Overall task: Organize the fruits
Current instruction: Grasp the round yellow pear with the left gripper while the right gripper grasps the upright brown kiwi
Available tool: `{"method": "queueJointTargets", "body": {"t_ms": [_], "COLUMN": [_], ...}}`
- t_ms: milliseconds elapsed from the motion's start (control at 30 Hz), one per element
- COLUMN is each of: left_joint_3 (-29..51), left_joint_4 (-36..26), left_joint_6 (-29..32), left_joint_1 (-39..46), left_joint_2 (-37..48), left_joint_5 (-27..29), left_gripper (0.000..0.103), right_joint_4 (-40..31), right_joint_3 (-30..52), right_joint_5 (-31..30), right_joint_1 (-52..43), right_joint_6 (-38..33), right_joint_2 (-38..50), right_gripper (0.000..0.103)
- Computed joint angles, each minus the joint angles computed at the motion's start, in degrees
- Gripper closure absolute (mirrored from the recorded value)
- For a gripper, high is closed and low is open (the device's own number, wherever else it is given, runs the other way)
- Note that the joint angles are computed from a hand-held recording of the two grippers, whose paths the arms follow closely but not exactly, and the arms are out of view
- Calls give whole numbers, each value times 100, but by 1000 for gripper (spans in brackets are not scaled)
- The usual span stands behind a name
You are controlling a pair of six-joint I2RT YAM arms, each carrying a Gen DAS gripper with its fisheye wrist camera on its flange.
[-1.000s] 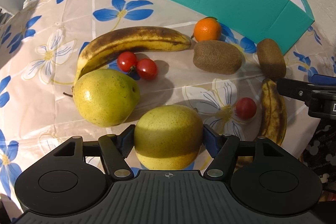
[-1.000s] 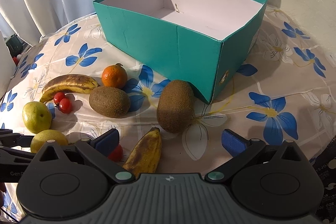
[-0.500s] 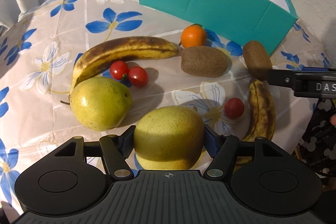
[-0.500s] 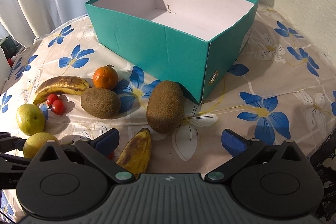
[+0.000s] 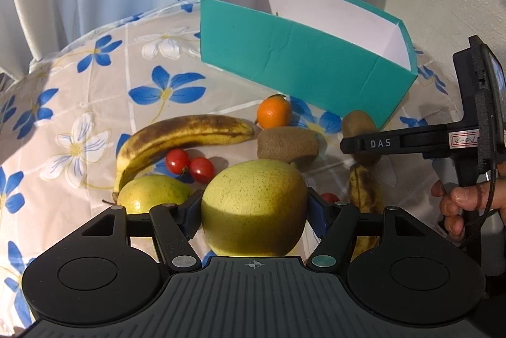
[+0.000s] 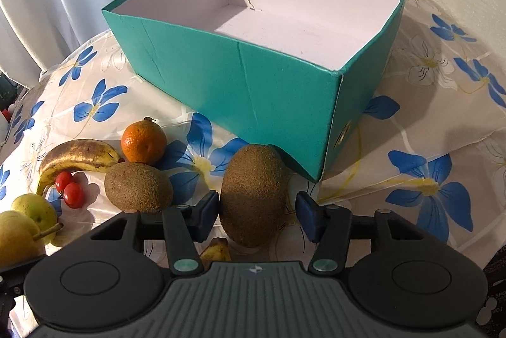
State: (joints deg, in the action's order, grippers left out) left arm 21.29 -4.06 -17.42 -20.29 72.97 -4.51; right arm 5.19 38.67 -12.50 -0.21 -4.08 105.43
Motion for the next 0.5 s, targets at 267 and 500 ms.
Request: {"method": "queueJointTargets", "body": {"t_ms": [267, 500], "left_joint_3": [162, 589], "left_joint_4": [7, -198], "left_joint_6": [124, 192], "left_joint_1": [58, -98], "left_joint_2": [161, 227], "left_joint_5": [51, -123], "left_gripper": [33, 33], "right_joint_4": [286, 682], "right_joint_3": [93, -448], "right_joint_5": [154, 18], "right_joint_1": [168, -14], "right_joint_6": [-25, -166], "right_joint_2": [217, -245], "right_gripper": [56, 57]}}
